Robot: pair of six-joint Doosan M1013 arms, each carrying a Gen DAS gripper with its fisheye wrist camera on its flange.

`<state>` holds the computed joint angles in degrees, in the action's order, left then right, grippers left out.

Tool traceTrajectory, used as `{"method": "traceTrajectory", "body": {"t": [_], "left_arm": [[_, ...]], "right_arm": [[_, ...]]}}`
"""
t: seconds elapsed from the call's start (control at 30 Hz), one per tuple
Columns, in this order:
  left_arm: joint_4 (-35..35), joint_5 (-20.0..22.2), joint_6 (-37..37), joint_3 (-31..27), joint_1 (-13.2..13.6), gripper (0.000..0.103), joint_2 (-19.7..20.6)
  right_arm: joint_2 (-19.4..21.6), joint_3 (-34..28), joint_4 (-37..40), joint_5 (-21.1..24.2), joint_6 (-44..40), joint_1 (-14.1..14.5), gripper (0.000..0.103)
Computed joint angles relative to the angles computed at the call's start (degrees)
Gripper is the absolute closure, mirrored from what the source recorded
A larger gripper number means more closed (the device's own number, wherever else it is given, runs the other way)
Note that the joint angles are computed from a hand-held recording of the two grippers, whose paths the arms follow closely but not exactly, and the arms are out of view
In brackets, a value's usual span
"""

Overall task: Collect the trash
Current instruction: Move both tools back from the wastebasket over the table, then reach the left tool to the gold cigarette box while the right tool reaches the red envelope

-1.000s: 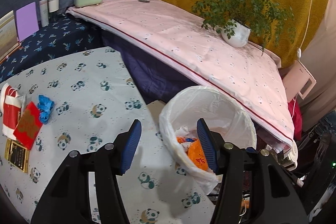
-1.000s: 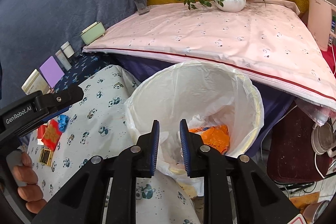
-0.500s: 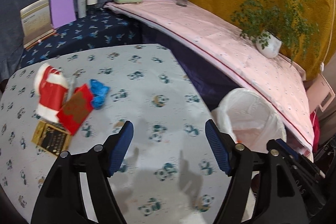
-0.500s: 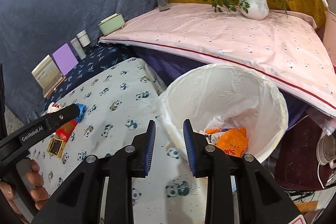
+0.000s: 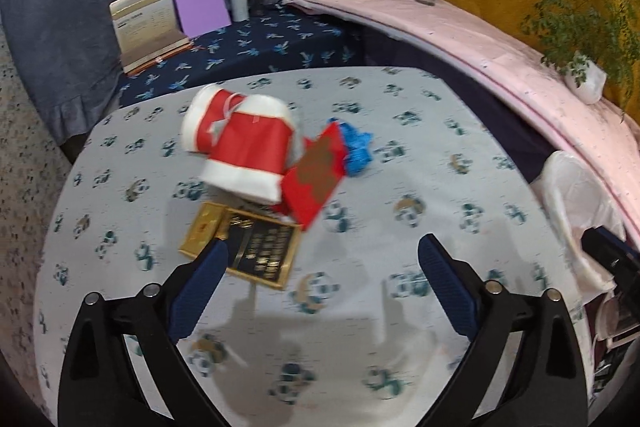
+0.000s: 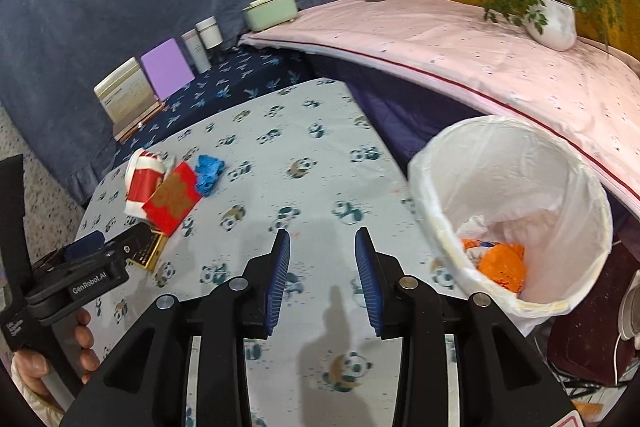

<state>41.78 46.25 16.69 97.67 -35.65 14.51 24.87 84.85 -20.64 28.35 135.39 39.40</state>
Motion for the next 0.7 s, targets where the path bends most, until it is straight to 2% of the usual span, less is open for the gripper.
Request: {"method": "traceTrajectory", "body": {"t": [0.27,0.7], "left_arm": [[-2.7,-0.7,4.4,3.1,3.2,0.009,-0.8],[-9.1,-4.2,16.3,3.0,6.5,0.009,1.4]], "right_arm": [[3.3,-4.5,5.2,2.5,-6.9,1.9,0.069],[8.8,-12.3,11.6,6.7,-15.5,3.6,0.069]]}}
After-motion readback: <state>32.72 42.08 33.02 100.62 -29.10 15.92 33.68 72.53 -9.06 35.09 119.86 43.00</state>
